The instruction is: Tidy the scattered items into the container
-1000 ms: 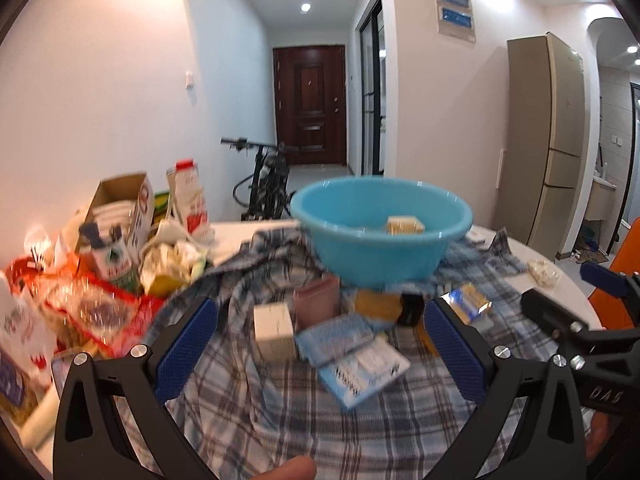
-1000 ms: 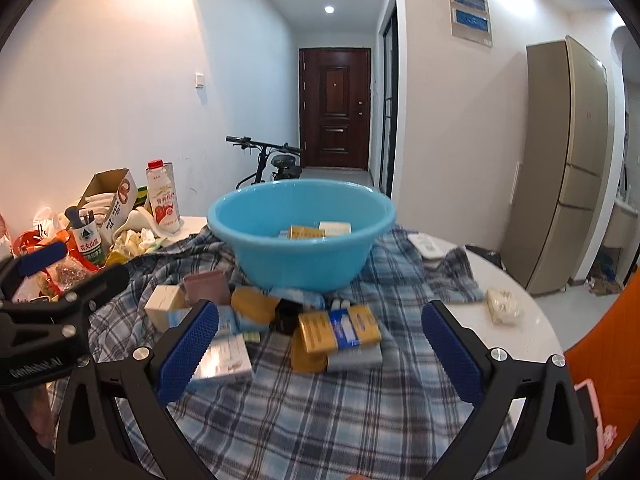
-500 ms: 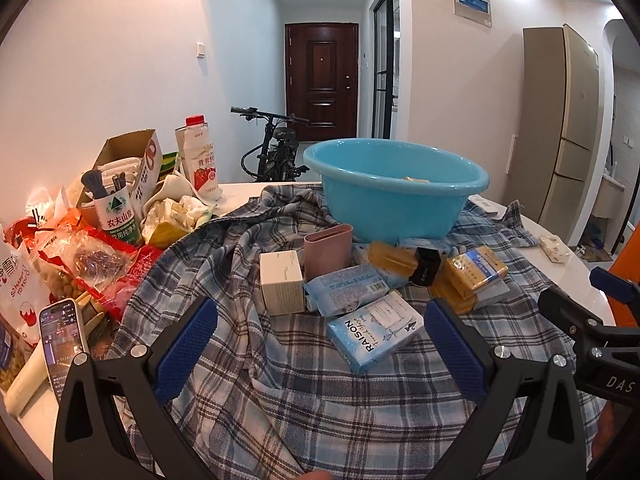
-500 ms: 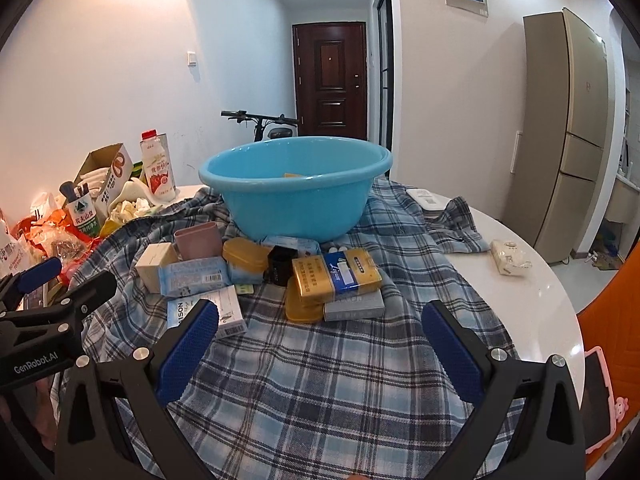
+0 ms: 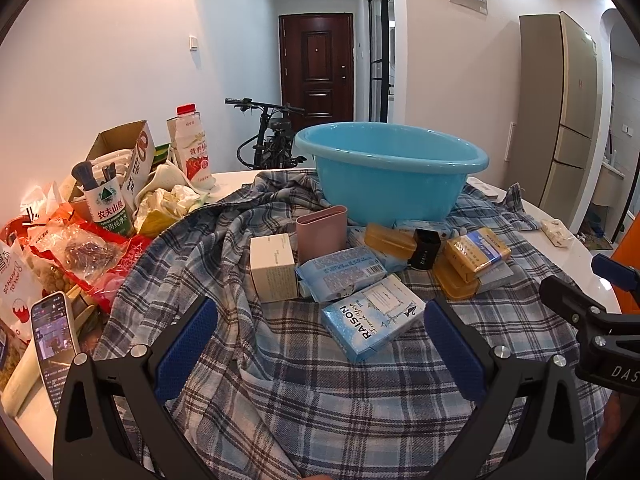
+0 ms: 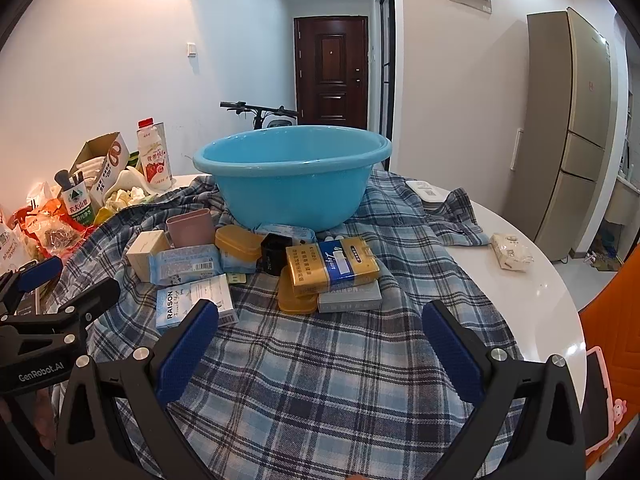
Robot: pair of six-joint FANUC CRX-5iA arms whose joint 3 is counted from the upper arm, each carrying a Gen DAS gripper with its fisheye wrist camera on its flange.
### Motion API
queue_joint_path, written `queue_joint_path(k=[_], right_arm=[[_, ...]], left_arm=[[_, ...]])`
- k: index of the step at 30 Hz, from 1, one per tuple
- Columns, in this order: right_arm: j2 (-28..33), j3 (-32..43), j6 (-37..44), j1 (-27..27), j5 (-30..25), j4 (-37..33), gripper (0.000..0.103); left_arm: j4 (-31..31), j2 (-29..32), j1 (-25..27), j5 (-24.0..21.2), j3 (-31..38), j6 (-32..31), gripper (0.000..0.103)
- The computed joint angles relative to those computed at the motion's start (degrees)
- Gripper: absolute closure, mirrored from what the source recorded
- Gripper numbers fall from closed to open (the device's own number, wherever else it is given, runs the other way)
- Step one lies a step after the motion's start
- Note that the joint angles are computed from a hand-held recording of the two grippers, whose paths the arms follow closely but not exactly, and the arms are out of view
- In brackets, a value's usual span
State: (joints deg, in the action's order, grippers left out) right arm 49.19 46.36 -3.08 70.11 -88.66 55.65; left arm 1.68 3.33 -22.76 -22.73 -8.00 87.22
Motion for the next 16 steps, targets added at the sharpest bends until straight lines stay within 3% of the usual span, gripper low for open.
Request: queue_joint_path(k=[11, 16], right_arm=[[-0.4, -0.7, -0.4, -0.2, 0.1, -0.4, 0.000], [-0.7, -1.3, -0.5, -0.1, 0.2, -0.4, 0.000]], left_arm=[[1.4, 0.2, 0.1, -0.1, -0.1, -0.7, 0.000], [6.7, -0.1, 0.8, 0.9, -2.0, -4.9, 0.000]])
